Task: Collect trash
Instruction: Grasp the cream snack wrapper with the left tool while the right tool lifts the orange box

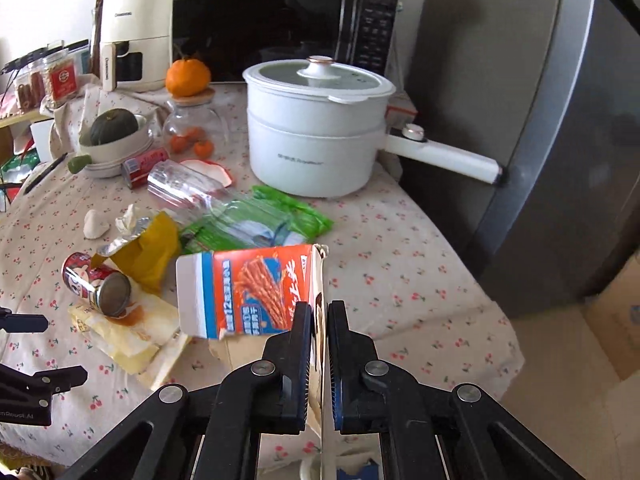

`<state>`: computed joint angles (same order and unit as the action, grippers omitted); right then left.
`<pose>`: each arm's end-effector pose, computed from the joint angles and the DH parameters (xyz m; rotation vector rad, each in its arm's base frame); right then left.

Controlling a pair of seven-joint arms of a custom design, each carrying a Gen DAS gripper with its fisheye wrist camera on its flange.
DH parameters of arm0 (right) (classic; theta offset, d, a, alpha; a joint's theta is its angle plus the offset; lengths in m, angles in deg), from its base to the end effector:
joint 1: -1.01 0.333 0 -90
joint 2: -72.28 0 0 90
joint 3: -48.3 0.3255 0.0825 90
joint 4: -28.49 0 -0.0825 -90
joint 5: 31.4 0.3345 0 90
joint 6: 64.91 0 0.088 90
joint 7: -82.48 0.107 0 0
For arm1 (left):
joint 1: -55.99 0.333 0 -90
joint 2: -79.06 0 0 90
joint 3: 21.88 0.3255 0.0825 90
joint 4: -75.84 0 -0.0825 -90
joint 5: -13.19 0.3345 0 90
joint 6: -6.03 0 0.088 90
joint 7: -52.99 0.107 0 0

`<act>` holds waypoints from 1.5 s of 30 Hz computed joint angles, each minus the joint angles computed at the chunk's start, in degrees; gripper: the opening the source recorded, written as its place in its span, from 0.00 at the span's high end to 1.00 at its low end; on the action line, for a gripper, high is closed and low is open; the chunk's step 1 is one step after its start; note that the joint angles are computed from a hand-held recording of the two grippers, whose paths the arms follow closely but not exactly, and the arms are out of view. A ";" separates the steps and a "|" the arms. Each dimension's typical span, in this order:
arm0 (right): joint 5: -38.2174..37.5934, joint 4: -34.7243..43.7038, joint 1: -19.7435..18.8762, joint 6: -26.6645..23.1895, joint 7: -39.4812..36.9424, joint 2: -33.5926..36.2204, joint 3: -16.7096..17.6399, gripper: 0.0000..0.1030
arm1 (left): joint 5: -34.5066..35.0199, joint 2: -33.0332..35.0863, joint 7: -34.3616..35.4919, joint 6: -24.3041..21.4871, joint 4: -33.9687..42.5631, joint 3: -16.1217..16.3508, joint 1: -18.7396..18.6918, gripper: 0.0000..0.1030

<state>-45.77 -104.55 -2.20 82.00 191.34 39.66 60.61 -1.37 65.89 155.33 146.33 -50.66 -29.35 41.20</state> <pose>0.3713 0.0884 0.6554 -1.7604 1.7622 -0.9155 0.4362 -0.1841 0.5556 -1.5374 2.4513 -0.6961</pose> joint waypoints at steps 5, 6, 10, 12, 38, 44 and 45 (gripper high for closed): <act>0.88 -1.96 -1.09 -1.72 -1.40 -2.73 -2.58 0.95 | 0.21 2.37 1.35 2.07 1.28 -2.37 -2.50 0.30; 1.22 -2.20 -1.39 -1.91 -1.57 -3.05 -2.95 0.95 | 0.64 3.10 1.14 2.07 1.69 -2.92 -2.86 0.31; 2.53 -3.03 -2.38 -2.55 -2.75 -4.61 -4.21 0.95 | 3.94 6.53 -2.12 1.99 3.72 -4.96 -3.41 0.42; 2.76 -3.56 -3.07 -2.89 -3.32 -5.57 -4.38 0.95 | 6.23 8.31 -5.29 1.82 4.73 -5.63 -3.16 0.49; 8.29 -5.77 -8.19 -8.63 -6.28 -15.36 -6.53 0.95 | -11.64 -3.01 1.65 9.45 -0.40 0.93 -6.69 0.99; 7.94 -5.60 -9.43 -9.64 -5.94 -17.89 -5.75 0.95 | -18.57 -7.64 6.85 8.74 -1.63 4.23 -9.41 0.99; 7.90 -5.65 -9.57 -9.81 -5.90 -18.27 -5.74 0.95 | -19.46 -8.17 7.66 8.61 -1.67 4.57 -9.87 0.99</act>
<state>-37.88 -110.20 -11.77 72.19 185.44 21.38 54.87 -20.83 57.72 162.99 154.94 -52.33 -24.78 31.33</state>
